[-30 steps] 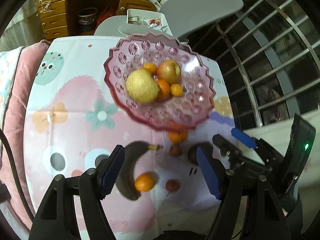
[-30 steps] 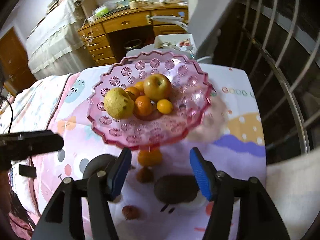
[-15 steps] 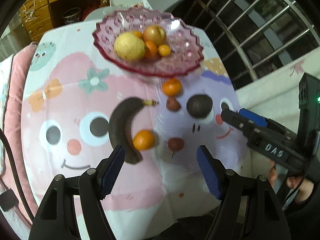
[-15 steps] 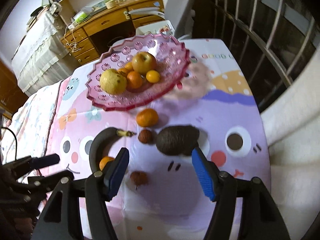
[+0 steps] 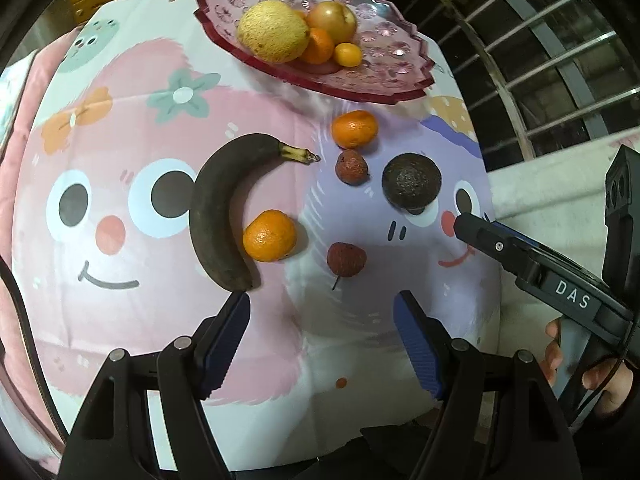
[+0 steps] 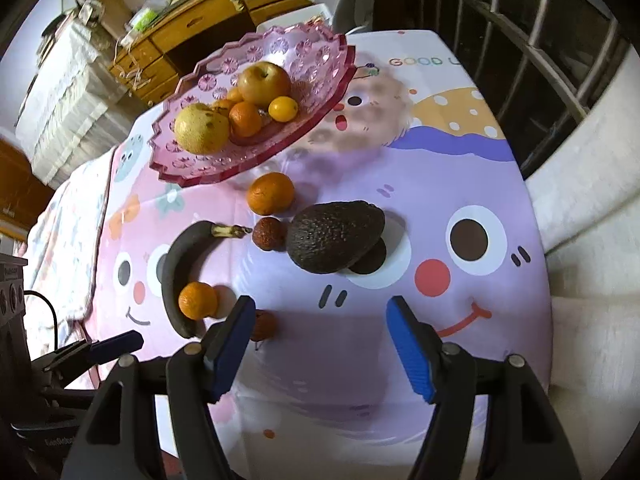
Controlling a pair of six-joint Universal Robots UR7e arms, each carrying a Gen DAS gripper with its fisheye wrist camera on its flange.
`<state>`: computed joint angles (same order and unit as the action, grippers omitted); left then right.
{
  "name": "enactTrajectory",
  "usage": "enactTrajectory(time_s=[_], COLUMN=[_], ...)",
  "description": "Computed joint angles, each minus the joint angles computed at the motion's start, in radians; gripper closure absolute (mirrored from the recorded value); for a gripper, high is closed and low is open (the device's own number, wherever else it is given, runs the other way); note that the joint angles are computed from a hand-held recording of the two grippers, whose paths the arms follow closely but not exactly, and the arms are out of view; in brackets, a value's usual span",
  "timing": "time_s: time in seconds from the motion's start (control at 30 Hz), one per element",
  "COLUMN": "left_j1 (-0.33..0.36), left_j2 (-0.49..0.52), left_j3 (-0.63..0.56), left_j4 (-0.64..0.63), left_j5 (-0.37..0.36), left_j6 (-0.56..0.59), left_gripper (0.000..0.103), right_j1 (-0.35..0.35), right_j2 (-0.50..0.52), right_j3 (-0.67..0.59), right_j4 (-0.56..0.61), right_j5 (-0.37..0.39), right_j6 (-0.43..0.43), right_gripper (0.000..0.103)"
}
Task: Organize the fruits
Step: 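Move the left gripper to a brown lychee while the right gripper approaches the dark avocado, then close the left gripper on the lychee while the right gripper grasps the avocado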
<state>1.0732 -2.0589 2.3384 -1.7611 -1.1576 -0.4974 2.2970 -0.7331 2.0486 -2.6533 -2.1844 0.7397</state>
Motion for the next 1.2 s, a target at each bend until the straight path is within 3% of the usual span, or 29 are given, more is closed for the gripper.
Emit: enactTrajectory(time_s=[0.2, 0.43, 0.63, 0.93, 1.2], left_j1=[-0.053, -0.118, -0.14, -0.11, -0.087], left_j2=[-0.002, -0.003, 0.043, 0.163, 0.219], left_j3=[0.063, 0.153, 0.206, 0.228, 0.233], left_j4=[-0.055, -0.135, -0.21, -0.331, -0.367], left_j5=[0.056, 0.119, 0.158, 0.192, 0.203], left_j6=[-0.134, -0.306, -0.415, -0.467, -0.487], left_gripper=[0.03, 0.03, 0.03, 0.031, 0.044], right_j1=[-0.054, -0.133, -0.197, -0.236, -0.222], right_j2=[-0.011, -0.022, -0.021, 0.035, 0.096], right_j3=[0.018, 0.048, 0.08, 0.067, 0.028], right_j4=[-0.054, -0.102, -0.186, -0.266, -0.332], right_j5=[0.044, 0.095, 0.184, 0.19, 0.154], right_j6=[-0.139, -0.278, -0.396, -0.531, -0.657], right_gripper=[0.027, 0.027, 0.027, 0.025, 0.017])
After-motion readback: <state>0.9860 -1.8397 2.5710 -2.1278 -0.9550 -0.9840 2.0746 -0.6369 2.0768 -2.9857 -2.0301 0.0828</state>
